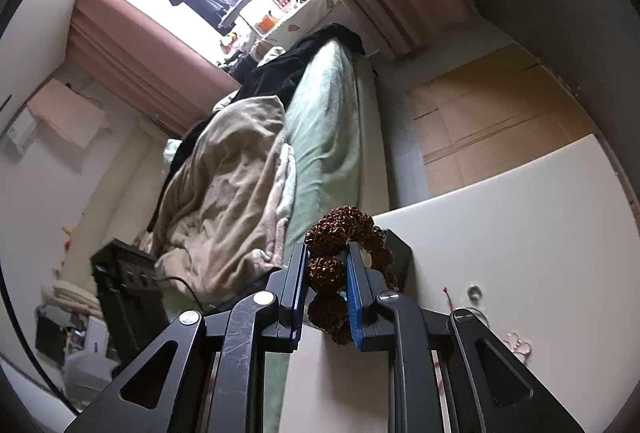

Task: Organize jewelry
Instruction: 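Carry the brown bracelet over the black box with the right tool, then open the right tool to drop the brown bracelet into the box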

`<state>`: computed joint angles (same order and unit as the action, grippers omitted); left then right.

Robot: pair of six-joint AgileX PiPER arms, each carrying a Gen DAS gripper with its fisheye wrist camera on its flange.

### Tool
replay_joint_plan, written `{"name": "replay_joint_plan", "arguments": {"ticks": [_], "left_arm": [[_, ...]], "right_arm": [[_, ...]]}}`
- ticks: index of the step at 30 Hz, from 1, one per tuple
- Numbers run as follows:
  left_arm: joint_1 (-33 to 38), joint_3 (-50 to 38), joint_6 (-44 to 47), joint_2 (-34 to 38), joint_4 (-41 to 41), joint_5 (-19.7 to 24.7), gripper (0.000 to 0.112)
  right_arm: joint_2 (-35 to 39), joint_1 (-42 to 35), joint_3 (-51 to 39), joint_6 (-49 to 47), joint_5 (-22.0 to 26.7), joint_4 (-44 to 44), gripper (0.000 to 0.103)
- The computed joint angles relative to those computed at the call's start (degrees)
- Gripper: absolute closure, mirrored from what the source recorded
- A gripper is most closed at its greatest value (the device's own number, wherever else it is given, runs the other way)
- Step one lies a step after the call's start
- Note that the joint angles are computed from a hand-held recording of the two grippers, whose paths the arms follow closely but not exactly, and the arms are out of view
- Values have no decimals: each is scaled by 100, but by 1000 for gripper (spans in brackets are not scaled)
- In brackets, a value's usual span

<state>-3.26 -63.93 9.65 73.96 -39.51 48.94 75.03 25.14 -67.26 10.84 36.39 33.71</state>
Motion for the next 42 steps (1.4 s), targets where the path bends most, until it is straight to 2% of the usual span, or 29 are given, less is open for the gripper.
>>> {"name": "replay_joint_plan", "arguments": {"ticks": [6,9,11,14,16,19,21,24,27,35,42], "left_arm": [[-383,24,137,261,-137,-415,107],[-548,-13,-505,399,517,-862,107],[-452,-105,-799,559,735,-746,107],[-133,-29,-680,552,451,-623,106],[31,-101,-690,569,398,-388,99],[183,-30,-602,426,265,-352,84],[191,-15,-753,308,414,-390,65],[333,1,-667,138,306,-365,52],[515,-89,-652,71,298,-243,50],[1549,-88,-163,-59,-345,180,50],[1872,-112,-7,-95,-514,348,50]], "right_arm": [[-50,-222,448,-259,-83,468,84],[-157,-324,577,-320,-103,554,84],[-217,-346,613,-280,-113,512,84],[-237,-293,616,-130,-139,342,84],[-212,-281,609,-130,-137,347,84],[-136,-209,549,-116,-166,348,84],[-57,-118,486,-141,-190,363,84],[138,35,302,-129,-209,325,84],[455,234,-33,2,-240,141,84],[1353,796,-946,637,-172,-779,84],[1842,1132,-1337,1438,-16,-1765,84]]}}
